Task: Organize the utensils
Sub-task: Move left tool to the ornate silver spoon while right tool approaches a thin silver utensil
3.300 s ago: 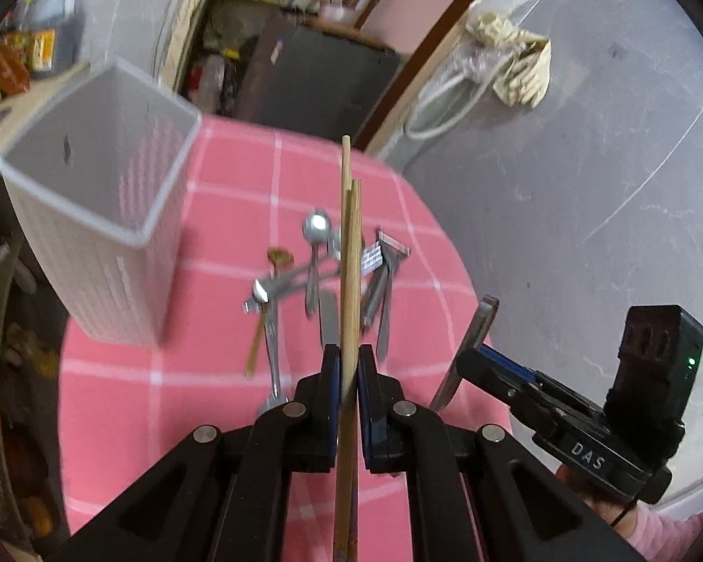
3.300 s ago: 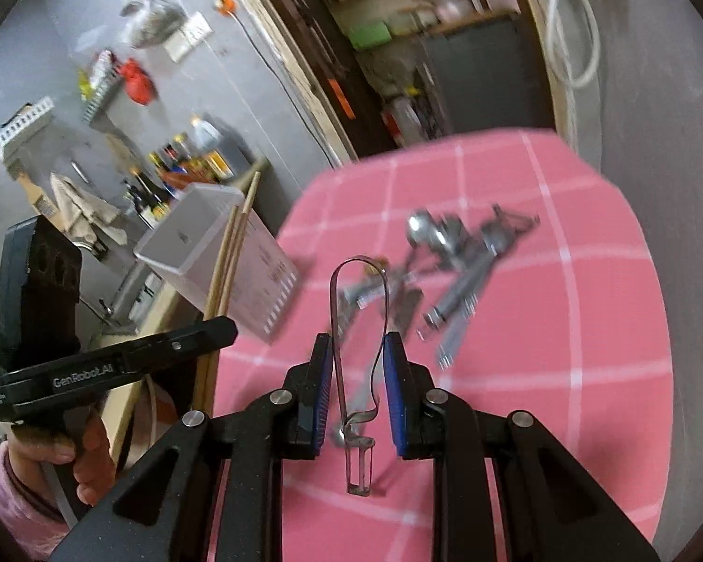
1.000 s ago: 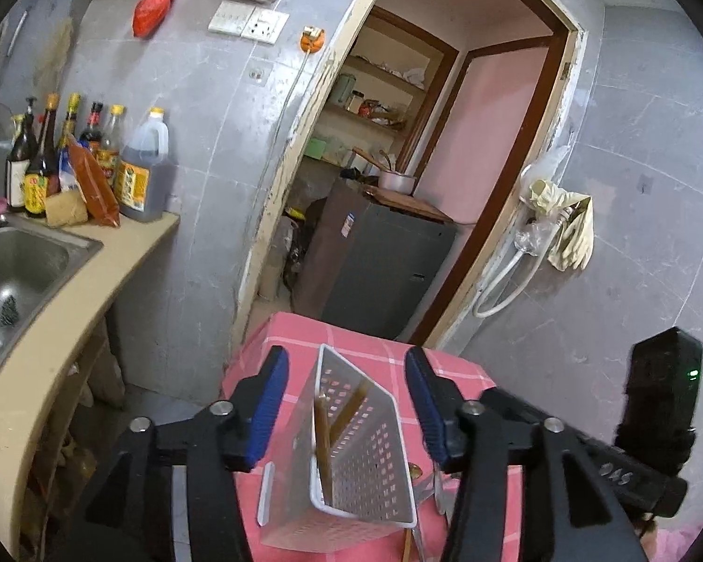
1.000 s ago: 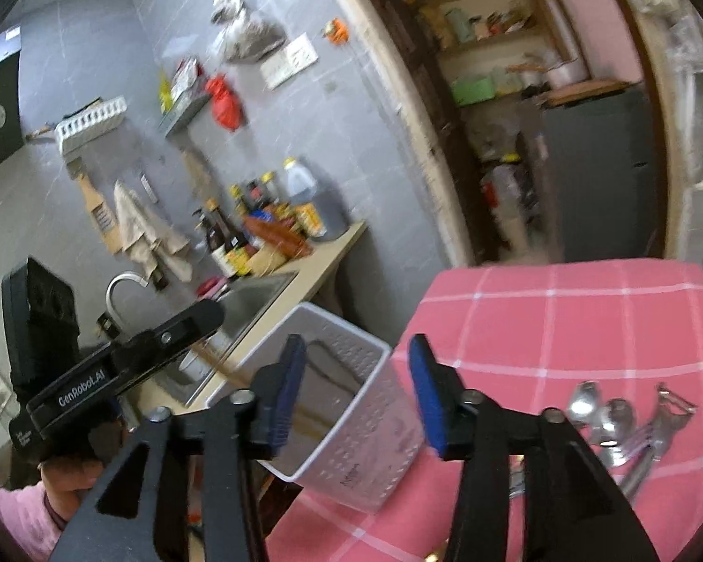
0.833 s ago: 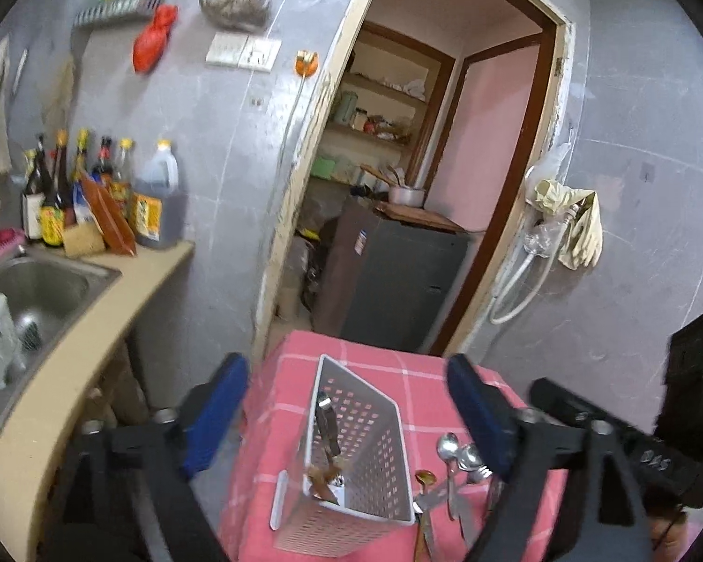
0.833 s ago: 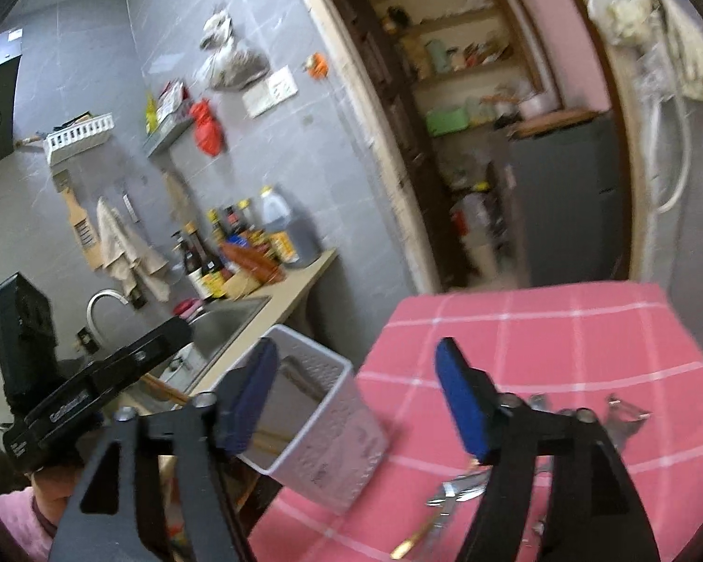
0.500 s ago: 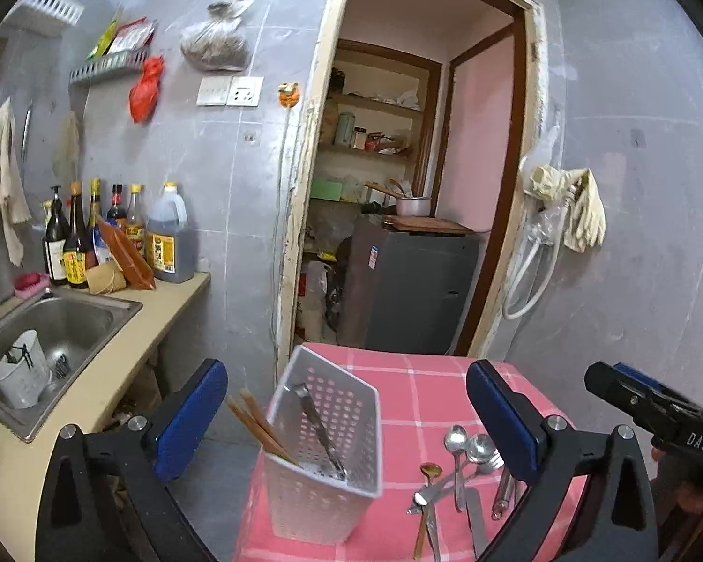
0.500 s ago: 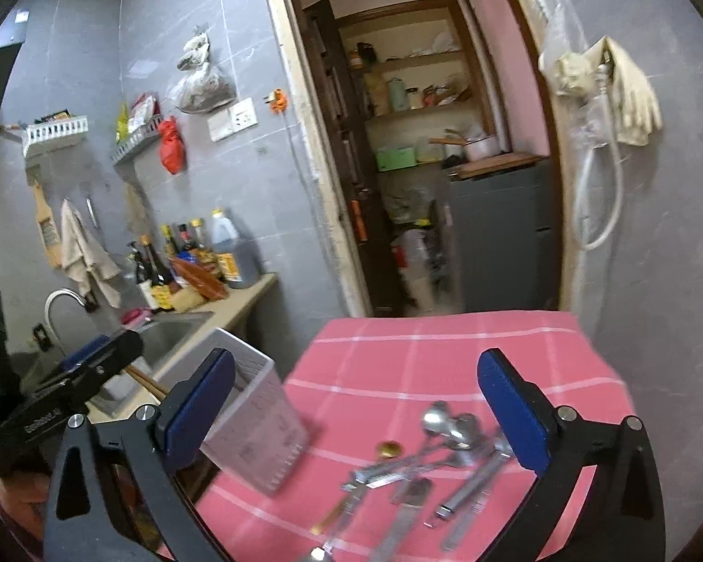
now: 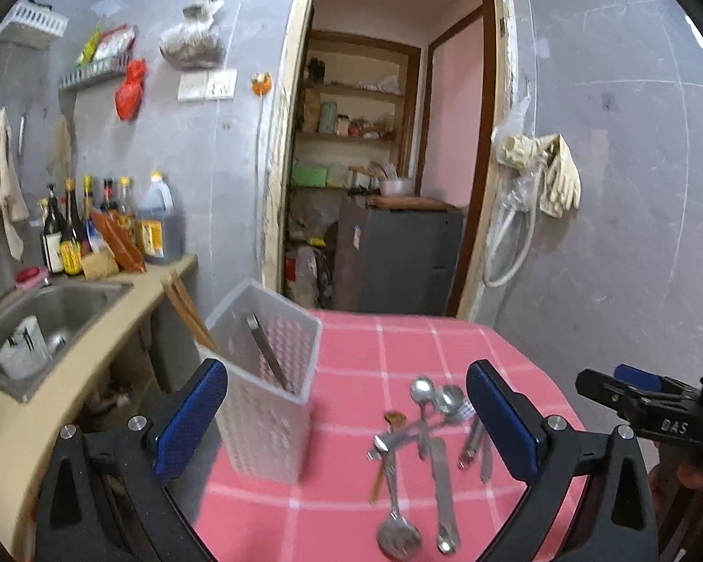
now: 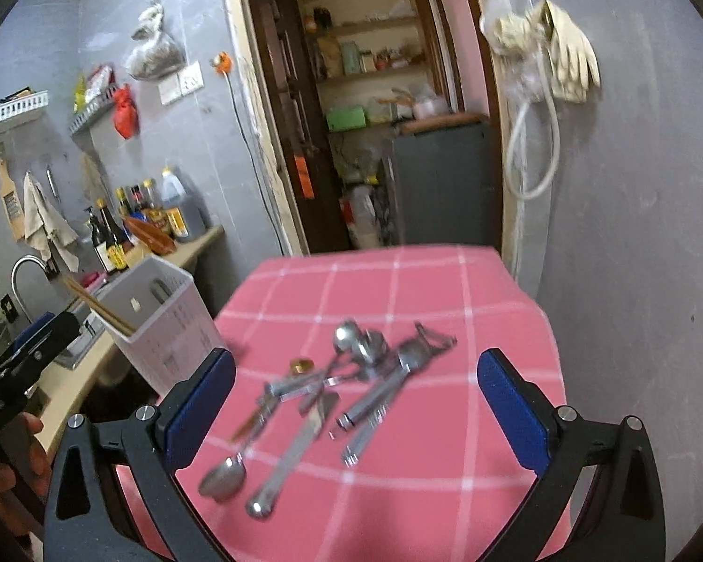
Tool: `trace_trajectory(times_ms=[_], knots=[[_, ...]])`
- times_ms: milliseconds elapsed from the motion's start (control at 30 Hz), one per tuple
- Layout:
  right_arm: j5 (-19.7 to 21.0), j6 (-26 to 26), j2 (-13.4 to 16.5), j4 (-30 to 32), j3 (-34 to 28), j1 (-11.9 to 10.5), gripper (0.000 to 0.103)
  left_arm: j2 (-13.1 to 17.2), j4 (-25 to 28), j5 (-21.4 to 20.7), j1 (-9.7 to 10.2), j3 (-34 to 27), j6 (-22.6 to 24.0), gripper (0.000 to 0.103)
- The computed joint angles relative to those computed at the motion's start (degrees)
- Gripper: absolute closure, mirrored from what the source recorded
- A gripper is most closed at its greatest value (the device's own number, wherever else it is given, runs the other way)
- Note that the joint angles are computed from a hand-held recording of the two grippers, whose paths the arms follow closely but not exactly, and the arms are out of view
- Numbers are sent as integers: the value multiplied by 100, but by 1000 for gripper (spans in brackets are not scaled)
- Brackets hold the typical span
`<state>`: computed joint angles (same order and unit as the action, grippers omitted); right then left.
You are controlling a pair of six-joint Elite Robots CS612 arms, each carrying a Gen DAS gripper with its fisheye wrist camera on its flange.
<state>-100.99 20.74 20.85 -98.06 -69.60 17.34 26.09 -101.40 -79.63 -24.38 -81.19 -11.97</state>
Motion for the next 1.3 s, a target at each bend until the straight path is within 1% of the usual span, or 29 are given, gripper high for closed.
trace_trajectory(times_ms=[67,133,233,300,367,400,433,467,500,567,600,633,667,733,767,800,900,933,967,1033,1100,1300], knots=[[154,70,54,213,-86,-53,1,19,229,-112,-8,-29,-39,0],[423,196,105,439,-152,-125,1,23,455,-283,-6,-17,-60,0],[704,308,167,698,-168,-193,2,29,729,-567,11,38,-120,0],[919,333,195,848,-145,-237,4,4,951,-770,33,120,-228,0],[1166,352,202,958,-78,-284,14,-5,1110,-916,43,193,-367,0],[1215,331,194,1000,-40,-292,17,2,1158,-966,46,215,-409,0],[1295,303,176,1057,31,-306,23,0,1218,-1035,50,254,-445,0],[1369,287,160,1090,106,-320,27,-2,1292,-1088,53,293,-474,1],[1404,280,155,1108,143,-322,28,-6,1358,-1134,57,330,-496,3],[1536,258,129,1105,272,-344,33,-34,1495,-1268,67,438,-544,15],[1576,232,105,1113,350,-351,37,-54,1563,-1333,75,497,-567,23],[1623,200,74,1115,453,-358,40,-74,1626,-1422,86,562,-594,29],[1670,170,41,1100,560,-365,44,-97,1688,-1494,95,634,-619,31],[1710,144,-18,1065,729,-375,49,-144,1834,-1608,109,760,-669,42],[1727,137,-60,1036,848,-378,50,-169,1889,-1665,115,834,-703,45],[1736,130,-92,1027,918,-384,51,-192,1948,-1686,116,896,-721,49],[1753,152,-188,967,1185,-394,58,-247,2014,-1718,118,1052,-712,58],[1730,163,-237,972,1304,-389,62,-271,2034,-1738,118,1113,-695,63],[1705,181,-283,990,1416,-384,66,-295,2048,-1768,119,1173,-665,65],[1674,236,-348,958,1577,-381,68,-350,2115,-1738,104,1287,-591,70],[1651,277,-403,895,1708,-378,68,-387,2159,-1749,104,1362,-560,72],[1561,356,-624,888,2153,-357,76,-537,2298,-1664,94,1678,-579,77]])
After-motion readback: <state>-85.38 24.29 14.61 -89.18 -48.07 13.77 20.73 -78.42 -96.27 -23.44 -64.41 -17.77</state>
